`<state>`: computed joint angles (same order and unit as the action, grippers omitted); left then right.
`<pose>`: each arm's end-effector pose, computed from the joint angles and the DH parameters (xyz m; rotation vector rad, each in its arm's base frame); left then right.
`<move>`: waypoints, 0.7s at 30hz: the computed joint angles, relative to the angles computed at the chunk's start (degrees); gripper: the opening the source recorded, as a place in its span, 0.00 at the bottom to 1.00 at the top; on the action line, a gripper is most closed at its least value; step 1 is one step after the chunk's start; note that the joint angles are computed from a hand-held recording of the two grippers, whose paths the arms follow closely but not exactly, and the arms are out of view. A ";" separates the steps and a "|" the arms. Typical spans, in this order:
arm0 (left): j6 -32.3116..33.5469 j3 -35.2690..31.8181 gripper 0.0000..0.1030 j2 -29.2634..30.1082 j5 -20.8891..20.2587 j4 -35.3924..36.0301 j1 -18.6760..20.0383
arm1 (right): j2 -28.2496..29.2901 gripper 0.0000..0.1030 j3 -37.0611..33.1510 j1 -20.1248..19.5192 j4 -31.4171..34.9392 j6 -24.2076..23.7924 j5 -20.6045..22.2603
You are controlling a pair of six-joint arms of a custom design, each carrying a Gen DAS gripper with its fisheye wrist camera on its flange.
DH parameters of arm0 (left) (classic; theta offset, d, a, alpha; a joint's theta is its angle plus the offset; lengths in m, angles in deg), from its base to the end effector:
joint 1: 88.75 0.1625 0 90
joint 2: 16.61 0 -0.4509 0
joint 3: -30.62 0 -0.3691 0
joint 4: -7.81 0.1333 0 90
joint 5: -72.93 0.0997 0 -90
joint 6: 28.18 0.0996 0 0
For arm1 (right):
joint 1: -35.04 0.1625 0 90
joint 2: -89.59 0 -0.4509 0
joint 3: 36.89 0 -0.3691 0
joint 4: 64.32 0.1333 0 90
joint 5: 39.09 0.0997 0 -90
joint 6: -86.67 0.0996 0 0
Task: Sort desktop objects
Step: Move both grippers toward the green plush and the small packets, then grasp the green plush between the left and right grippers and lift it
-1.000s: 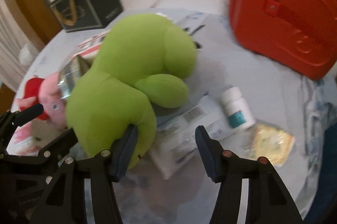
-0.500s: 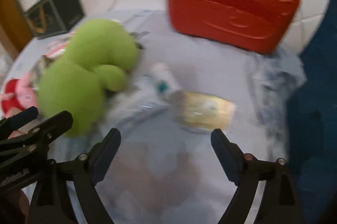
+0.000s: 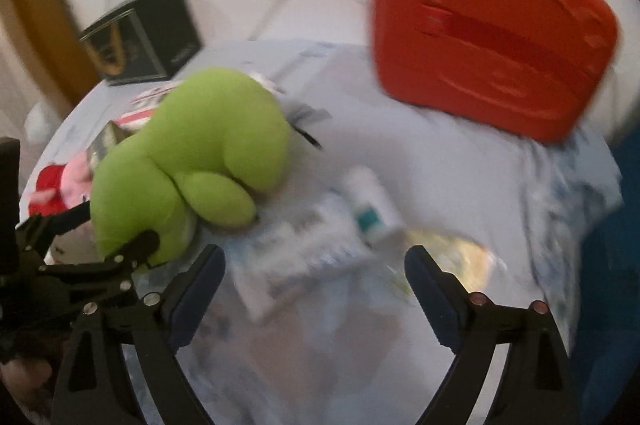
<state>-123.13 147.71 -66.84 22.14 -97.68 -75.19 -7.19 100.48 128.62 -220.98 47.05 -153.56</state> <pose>-0.3773 -0.2929 0.0436 0.0175 2.1491 -0.6759 0.1141 -0.3500 0.3325 0.8271 -2.4399 0.3939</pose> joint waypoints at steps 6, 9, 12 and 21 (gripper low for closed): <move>-2.31 4.48 0.93 -4.10 1.03 -0.99 0.91 | 7.70 0.89 -1.66 0.40 -0.14 0.10 3.82; 2.91 5.18 0.93 -3.71 2.23 -5.92 0.80 | 10.53 0.89 -1.67 0.15 -0.08 0.05 5.80; 6.26 4.15 0.93 -1.62 3.30 -8.12 1.97 | 13.06 0.84 -1.09 0.38 -2.73 0.17 5.97; 7.41 4.41 0.71 -0.61 0.92 -11.98 1.29 | 8.39 0.47 0.09 0.86 0.62 0.57 4.76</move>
